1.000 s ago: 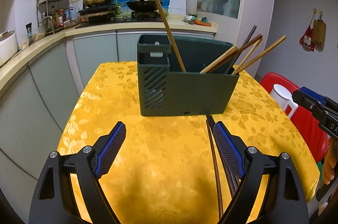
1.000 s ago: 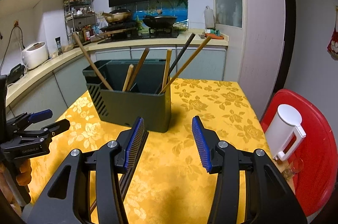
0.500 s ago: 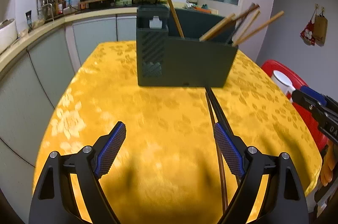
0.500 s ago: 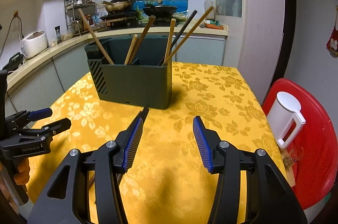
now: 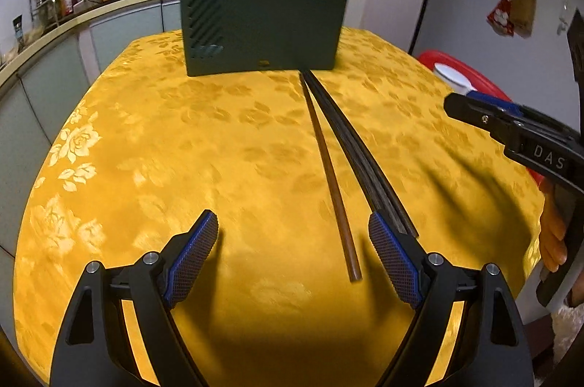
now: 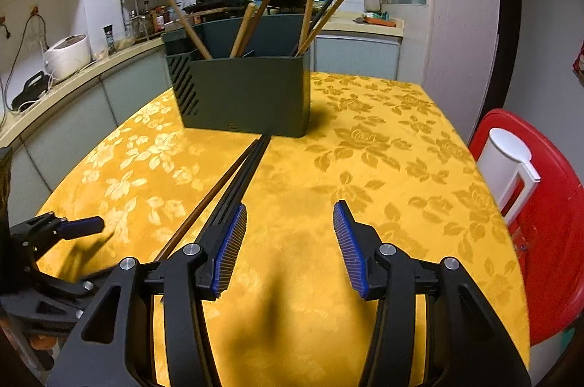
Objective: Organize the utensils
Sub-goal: 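Grasp a brown chopstick with the left tool while the right tool grasps a black one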
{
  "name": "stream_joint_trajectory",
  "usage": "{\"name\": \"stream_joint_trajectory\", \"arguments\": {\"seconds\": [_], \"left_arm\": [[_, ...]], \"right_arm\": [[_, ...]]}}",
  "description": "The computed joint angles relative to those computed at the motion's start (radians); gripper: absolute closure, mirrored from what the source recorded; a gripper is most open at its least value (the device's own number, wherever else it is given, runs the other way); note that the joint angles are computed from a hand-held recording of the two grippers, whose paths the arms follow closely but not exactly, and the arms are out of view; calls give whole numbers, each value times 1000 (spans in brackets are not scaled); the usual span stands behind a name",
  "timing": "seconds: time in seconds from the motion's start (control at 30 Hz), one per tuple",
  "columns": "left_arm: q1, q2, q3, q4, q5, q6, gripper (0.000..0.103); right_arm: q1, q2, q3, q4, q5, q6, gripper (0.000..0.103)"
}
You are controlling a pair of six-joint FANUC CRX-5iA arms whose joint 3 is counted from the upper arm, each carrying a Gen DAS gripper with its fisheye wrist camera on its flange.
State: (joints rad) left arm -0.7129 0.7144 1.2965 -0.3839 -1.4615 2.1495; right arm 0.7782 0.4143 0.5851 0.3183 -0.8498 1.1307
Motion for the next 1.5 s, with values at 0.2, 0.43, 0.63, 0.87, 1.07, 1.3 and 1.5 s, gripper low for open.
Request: {"name": "stream_joint_trajectory", "arguments": {"seconds": [0.2, 0.43, 0.63, 0.87, 1.07, 1.3, 1.5], "left_arm": [[-15, -12, -37, -9, 10, -2, 22], [-29, -22, -49, -49, 2, 0, 33], [-25, -42, -81, -52, 15, 23, 34], [-28, -49, -91, -59, 17, 27, 35], [-32, -47, -87, -68, 13, 38, 38], [-41, -39, -75, -82, 4, 25, 39], [-39, -38, -75, -69, 18, 28, 48]], "right_arm": [[21, -41, -67, -51, 6, 60, 55], [44, -73, -114, -122, 0, 137, 55], [66, -71, -126, -120, -17, 180, 55], [63, -67, -153, -38, -13, 103, 55], [71, -72, -216, 132, -5, -67, 58], [55, -108, -229, 23, 56, -41, 61], [67, -65, -148, -65, 1, 56, 70]]}}
